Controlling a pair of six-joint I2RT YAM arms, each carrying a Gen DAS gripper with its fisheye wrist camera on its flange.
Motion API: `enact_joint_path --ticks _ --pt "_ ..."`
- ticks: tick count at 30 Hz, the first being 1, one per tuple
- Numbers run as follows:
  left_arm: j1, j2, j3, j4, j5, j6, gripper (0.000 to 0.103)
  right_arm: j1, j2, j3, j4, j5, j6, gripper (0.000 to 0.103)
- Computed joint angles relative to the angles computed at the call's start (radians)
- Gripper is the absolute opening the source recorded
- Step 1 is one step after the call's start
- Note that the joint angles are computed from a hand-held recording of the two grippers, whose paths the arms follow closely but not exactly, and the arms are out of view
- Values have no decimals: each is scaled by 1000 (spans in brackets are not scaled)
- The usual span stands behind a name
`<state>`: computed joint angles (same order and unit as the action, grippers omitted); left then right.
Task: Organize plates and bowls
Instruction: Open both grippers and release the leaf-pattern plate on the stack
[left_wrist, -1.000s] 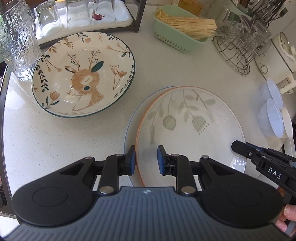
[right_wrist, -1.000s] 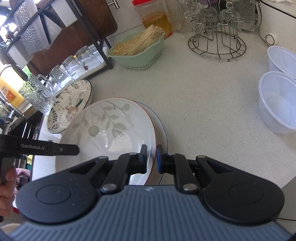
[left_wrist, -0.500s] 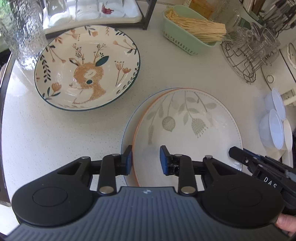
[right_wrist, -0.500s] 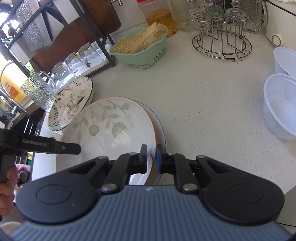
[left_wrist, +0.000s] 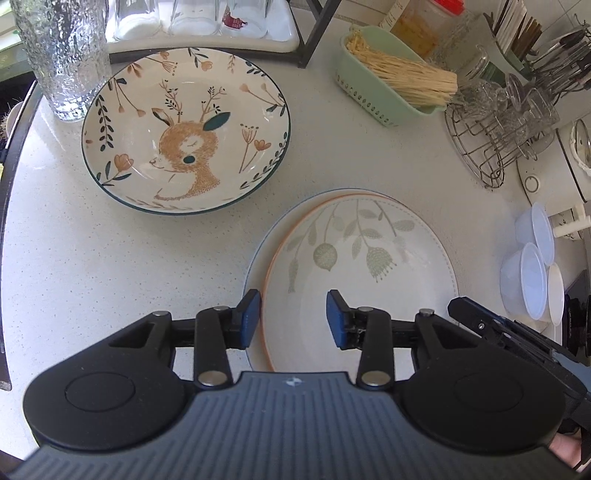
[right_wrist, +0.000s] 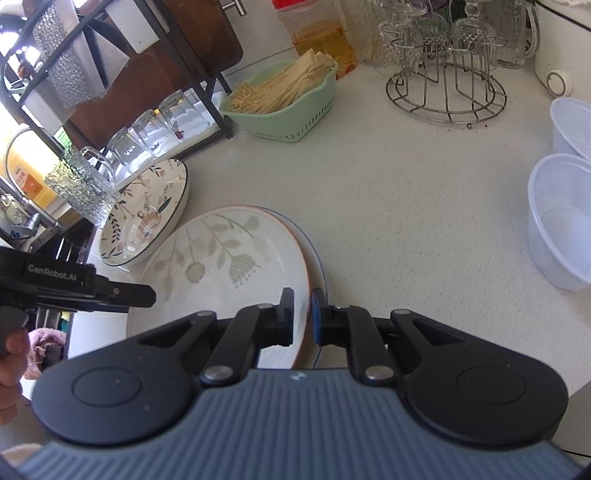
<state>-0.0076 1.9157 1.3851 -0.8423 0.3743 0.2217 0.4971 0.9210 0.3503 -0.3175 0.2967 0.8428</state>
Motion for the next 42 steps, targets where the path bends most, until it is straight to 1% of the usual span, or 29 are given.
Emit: enact_joint_path --ticks 7,13,17,25,30,32,34,36,38,40,42 --pt "-8 -94 -51 31 -22 7 44 18 -5 30 -39 33 -38 13" --pt "-14 -217 -91 57 -18 -3 44 31 -93 62 -104 44 -69 13" --pt "-44 -326 -125 92 -33 17 44 68 -156 113 -167 82 -98 13" --pt "-98 -498 -185 138 -38 -57 44 133 -298 208 -280 172 -147 14" --pt "-144 -610 -267 191 -62 -95 44 174 -397 219 -335 203 -178 14" --pt "-160 -644 -287 197 -74 -110 44 193 -439 215 -358 214 -199 14" --pt "-185 -685 -312 208 -104 -132 44 200 -472 216 -385 213 -213 14" --pt "-206 -720 -339 221 -130 -146 44 214 -493 221 -410 227 -226 14" --pt "-212 -748 -365 222 -127 -157 44 263 -497 230 -441 287 -237 14" --pt "-226 -780 -394 219 -143 -155 44 285 -504 228 -453 316 -238 14" --pt "-233 -809 -423 215 -161 -152 44 285 -512 220 -448 303 -248 14"
